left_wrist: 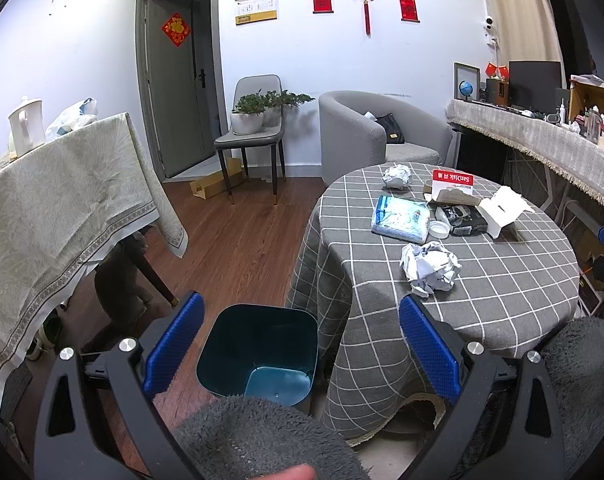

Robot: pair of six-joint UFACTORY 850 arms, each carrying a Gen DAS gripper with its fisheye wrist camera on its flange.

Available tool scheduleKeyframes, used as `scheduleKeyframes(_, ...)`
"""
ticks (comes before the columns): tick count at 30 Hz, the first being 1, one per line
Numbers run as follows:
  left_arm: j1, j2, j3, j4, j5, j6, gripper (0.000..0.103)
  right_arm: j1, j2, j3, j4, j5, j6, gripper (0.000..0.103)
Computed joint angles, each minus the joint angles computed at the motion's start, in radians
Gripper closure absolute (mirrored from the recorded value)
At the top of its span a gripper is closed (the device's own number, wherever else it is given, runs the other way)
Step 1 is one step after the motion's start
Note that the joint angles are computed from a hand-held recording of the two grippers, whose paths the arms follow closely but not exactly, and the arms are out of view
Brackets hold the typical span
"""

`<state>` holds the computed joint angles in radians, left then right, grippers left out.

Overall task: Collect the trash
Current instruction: 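Grasp a crumpled white paper ball with the left tool while the right tool approaches another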

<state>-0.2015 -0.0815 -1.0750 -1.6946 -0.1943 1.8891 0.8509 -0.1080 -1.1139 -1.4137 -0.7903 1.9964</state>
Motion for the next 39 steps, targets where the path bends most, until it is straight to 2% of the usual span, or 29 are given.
scheduleKeyframes(2,0.001,-0.001,-0.013,0.103,-0.009,-0.091,0.004,0.001,-0.005,-0.014,0.011,-0.002,-0.022,0.003)
scheduleKeyframes(6,0.002,0.01,-0.009,0.098,-0.041,-0.058,0.004,-0.012,-0.001,-0.025,0.012,0.04,-0.028,0.003)
scheduleKeyframes(9,0.007,0.001,-0.025,0.151,-0.095,-0.098,0.004,-0.027,-0.003,-0.04,0.027,0.07,-0.063,0.003)
scheduleKeyframes(14,0.012,-0.047,-0.079,0.253,-0.193,-0.227,0.004,-0.055,-0.022,-0.085,0.059,0.113,-0.13,0.003)
scheduleKeyframes(21,-0.004,-0.124,-0.158,0.37,-0.263,-0.345,0.005,-0.112,-0.045,-0.126,0.103,0.172,-0.183,0.003)
scheduleKeyframes(32,-0.04,-0.238,-0.269,0.458,-0.38,-0.38,0.006,-0.179,-0.092,-0.185,0.161,0.223,-0.259,0.003)
scheduleKeyframes(39,-0.06,-0.319,-0.34,0.5,-0.425,-0.405,0.01,-0.22,-0.132,-0.249,0.217,0.268,-0.352,0.003)
